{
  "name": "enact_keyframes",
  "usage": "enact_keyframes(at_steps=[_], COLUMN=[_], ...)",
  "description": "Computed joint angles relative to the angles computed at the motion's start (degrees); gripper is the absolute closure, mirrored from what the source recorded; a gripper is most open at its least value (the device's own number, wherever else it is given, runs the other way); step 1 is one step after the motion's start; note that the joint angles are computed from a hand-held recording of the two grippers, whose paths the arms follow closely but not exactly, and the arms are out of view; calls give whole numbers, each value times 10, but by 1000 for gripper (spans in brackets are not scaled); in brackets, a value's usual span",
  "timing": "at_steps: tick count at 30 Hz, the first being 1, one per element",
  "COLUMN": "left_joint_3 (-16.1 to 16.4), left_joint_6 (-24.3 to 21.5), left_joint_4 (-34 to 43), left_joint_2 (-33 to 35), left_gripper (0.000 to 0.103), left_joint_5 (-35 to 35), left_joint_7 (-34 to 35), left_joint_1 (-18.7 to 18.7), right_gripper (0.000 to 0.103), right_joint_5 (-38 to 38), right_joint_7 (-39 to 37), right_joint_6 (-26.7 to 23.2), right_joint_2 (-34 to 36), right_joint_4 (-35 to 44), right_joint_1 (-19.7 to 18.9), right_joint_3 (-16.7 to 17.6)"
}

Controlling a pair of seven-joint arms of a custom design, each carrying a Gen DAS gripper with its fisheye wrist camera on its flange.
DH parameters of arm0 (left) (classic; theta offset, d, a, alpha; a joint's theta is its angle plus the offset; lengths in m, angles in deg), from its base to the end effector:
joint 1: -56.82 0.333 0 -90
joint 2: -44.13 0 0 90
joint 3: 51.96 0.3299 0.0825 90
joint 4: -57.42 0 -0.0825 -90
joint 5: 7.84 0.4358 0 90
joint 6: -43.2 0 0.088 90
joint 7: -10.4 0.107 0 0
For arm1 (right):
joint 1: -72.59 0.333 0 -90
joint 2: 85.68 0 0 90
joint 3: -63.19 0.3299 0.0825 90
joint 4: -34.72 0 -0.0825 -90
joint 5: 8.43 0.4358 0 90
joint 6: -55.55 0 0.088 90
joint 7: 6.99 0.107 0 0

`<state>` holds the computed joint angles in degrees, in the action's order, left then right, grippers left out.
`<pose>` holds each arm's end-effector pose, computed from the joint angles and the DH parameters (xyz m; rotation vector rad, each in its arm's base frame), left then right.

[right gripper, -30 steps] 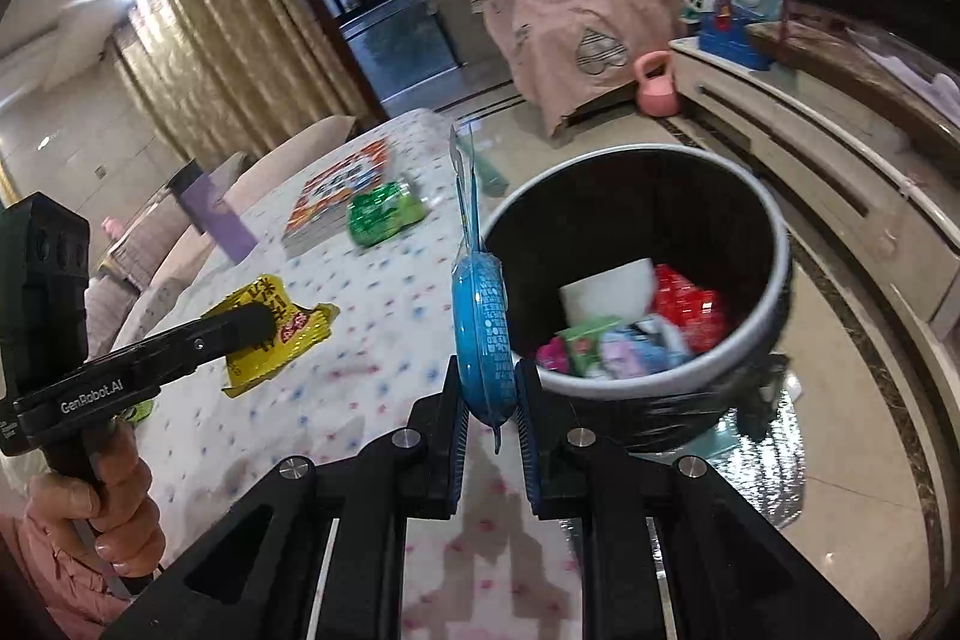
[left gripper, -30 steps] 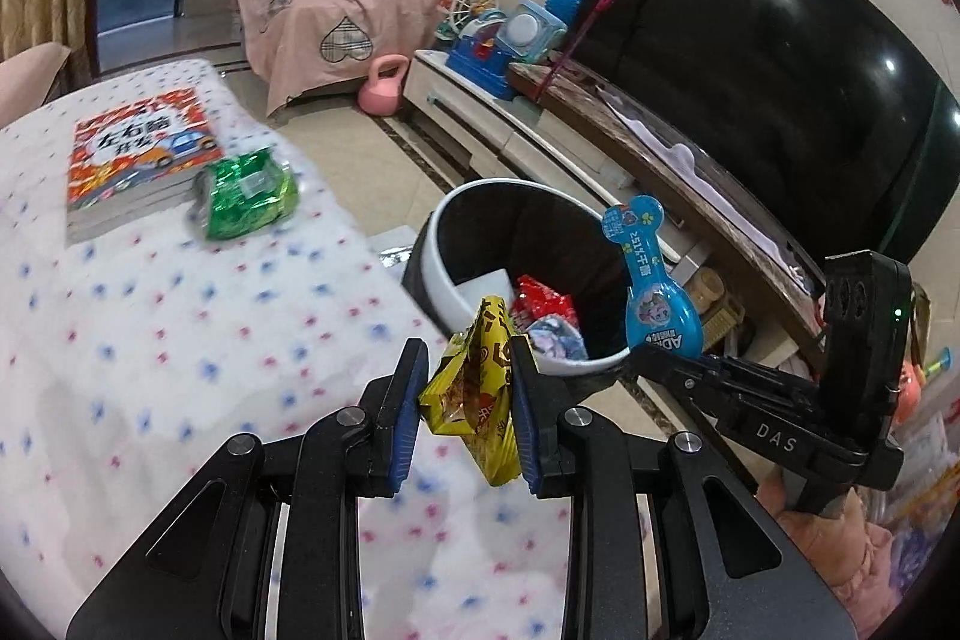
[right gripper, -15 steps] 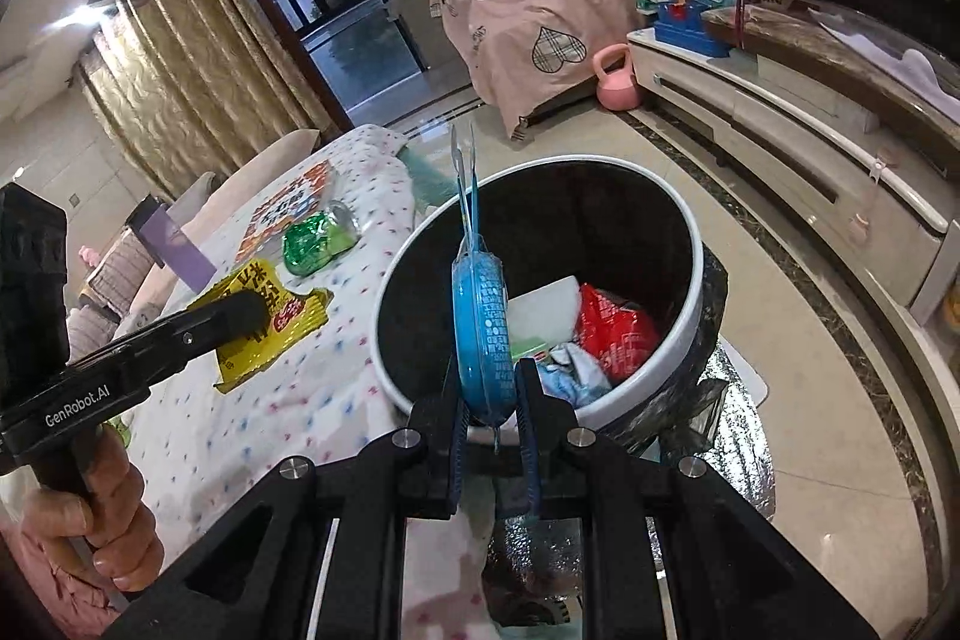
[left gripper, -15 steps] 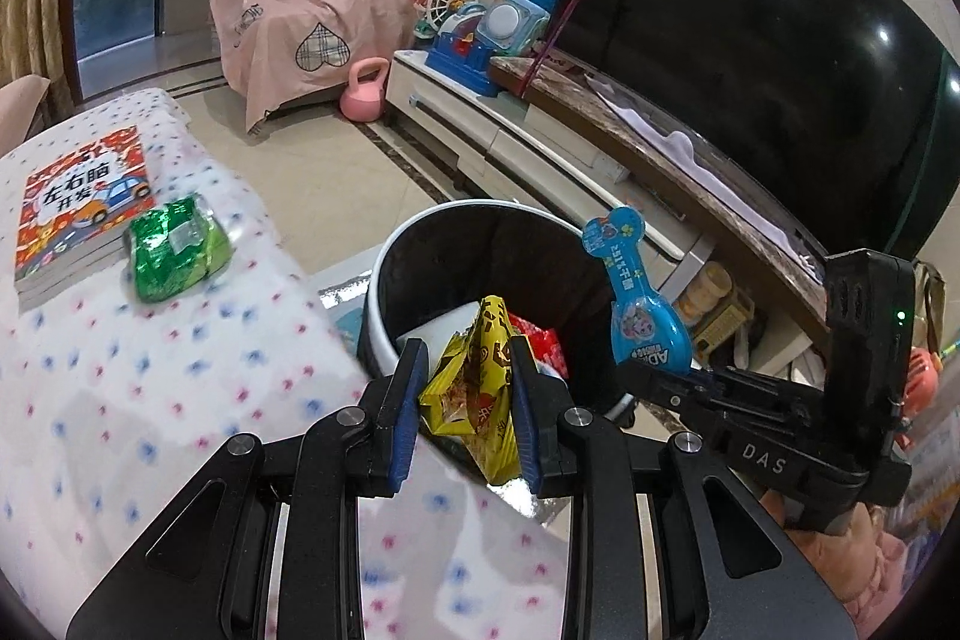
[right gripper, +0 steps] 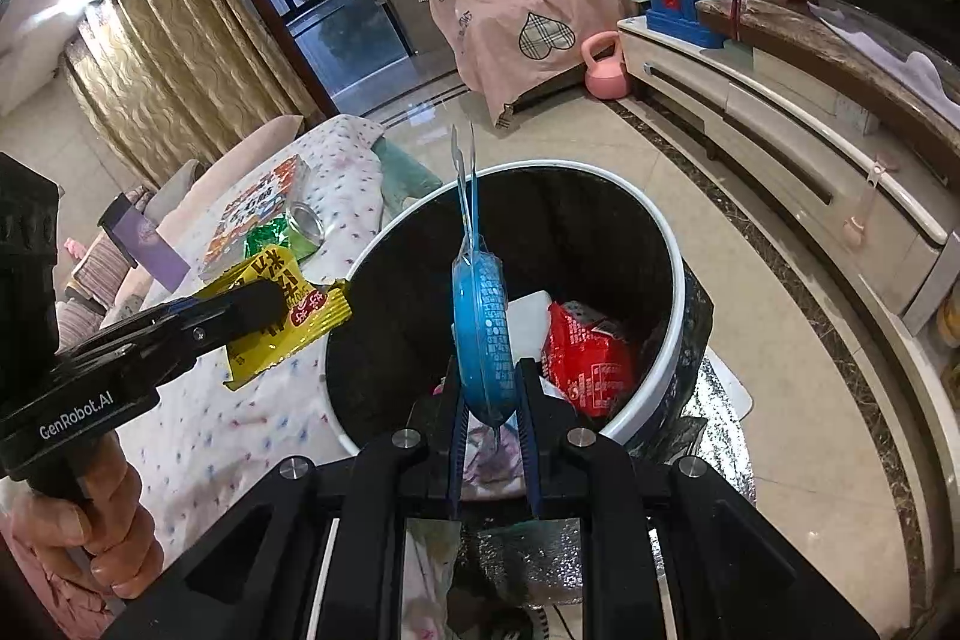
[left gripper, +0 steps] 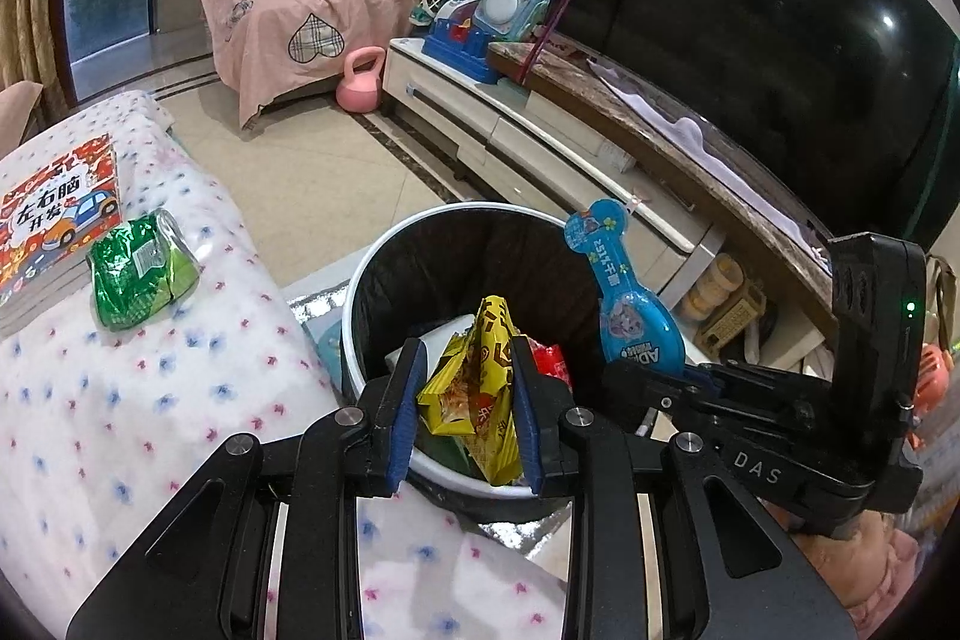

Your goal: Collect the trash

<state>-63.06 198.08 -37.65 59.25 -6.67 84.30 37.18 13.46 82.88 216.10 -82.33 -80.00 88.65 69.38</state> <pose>0.6436 -0.3654 0.5461 -1.6565 2.1175 -1.0504 0.6184 0.2327 0.5029 -1.7463 1.6186 -0.2400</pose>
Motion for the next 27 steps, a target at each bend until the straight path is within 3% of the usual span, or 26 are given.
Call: enact_keyframes(at_steps=[5,7,10,12,15,22,25,27], left_joint_3=[5,4,2,6,5,7,6,4], left_joint_6=[-11,-18,-15,-16,-10,6,21,37], left_joint_4=[15,22,21,20,12,-27,-62,-97], left_joint_2=[13,17,17,15,8,-25,-52,-77], left_gripper=[74,58,48,38,35,29,28,26], left_joint_5=[10,7,0,7,7,7,6,4], left_joint_7=[-10,-11,-10,-17,-17,-30,-37,-44], left_joint_1=[-5,-4,-1,-5,-3,7,14,20], right_gripper=[88,88,84,75,59,53,45,31], right_joint_5=[-27,-37,-50,-39,-36,0,4,-5], right_joint_7=[21,29,41,36,39,23,27,43], right_joint_6=[-8,-11,-11,-11,-2,29,49,73], right_joint_2=[9,13,17,19,16,-4,-15,-28], right_joint_4=[11,16,21,24,19,-7,-22,-40], right_joint_1=[-1,-2,-4,-8,-10,-6,1,9], right_joint_3=[-3,-3,-3,0,1,5,5,4])
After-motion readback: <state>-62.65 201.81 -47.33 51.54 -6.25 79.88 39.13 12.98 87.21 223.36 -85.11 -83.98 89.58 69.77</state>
